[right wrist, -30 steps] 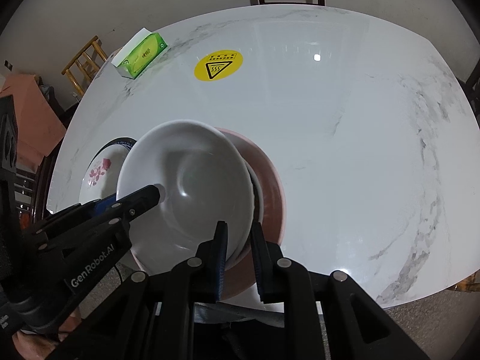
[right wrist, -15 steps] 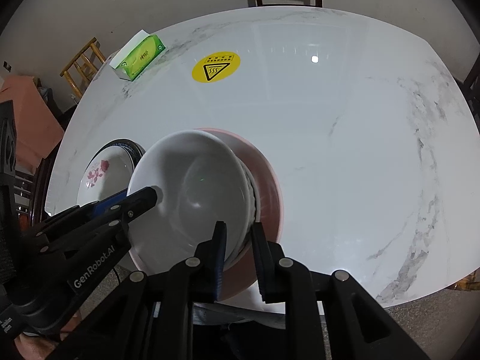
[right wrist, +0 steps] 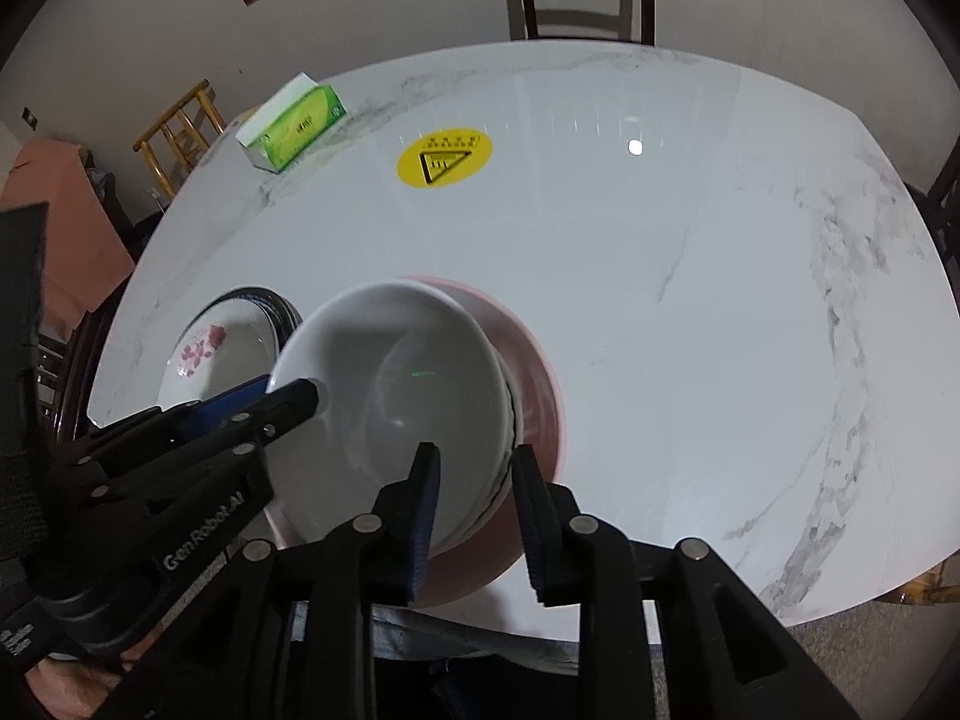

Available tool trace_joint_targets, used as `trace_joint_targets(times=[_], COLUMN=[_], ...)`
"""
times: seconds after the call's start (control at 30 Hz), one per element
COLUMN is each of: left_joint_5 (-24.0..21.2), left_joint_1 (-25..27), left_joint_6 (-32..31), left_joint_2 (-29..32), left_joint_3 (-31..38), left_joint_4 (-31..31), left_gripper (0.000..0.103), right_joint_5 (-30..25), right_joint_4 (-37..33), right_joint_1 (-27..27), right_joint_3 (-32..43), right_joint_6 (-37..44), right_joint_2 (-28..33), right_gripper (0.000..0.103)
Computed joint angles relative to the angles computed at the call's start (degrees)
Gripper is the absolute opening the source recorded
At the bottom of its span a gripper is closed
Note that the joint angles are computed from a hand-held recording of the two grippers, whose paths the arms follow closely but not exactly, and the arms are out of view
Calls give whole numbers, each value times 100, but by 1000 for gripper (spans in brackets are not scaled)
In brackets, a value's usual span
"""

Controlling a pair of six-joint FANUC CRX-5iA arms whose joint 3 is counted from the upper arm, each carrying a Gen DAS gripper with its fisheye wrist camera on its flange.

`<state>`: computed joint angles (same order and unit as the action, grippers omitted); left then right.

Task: Organize plates and bowls
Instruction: 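Lower the Dog bowl into the white bowl, open both grippers, then move both grippers to the pink bowl rim and clamp it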

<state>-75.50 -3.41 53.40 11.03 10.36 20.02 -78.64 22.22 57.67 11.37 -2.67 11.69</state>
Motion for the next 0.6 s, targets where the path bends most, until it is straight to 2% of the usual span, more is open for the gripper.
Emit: trace_joint_targets(times=[0.13,0.23,0.6], left_joint_5=[106,224,920], left_joint_1=[66,125,280], left_joint_6=[-121,-265,-631], left_joint_2=[-83,-183,-708], left_joint_3=[-137,-289,-871], left_joint_4=[126,278,540], left_gripper=[23,31,41], right_joint_5=[-102,-124,-177], right_joint_4=[353,620,1421], right_joint_1=[106,196,489], right_joint_3=[-50,-148,-328], right_joint_6=[-105,-174,-169], right_joint_2=[5,-22,5], right_gripper=[33,33,33])
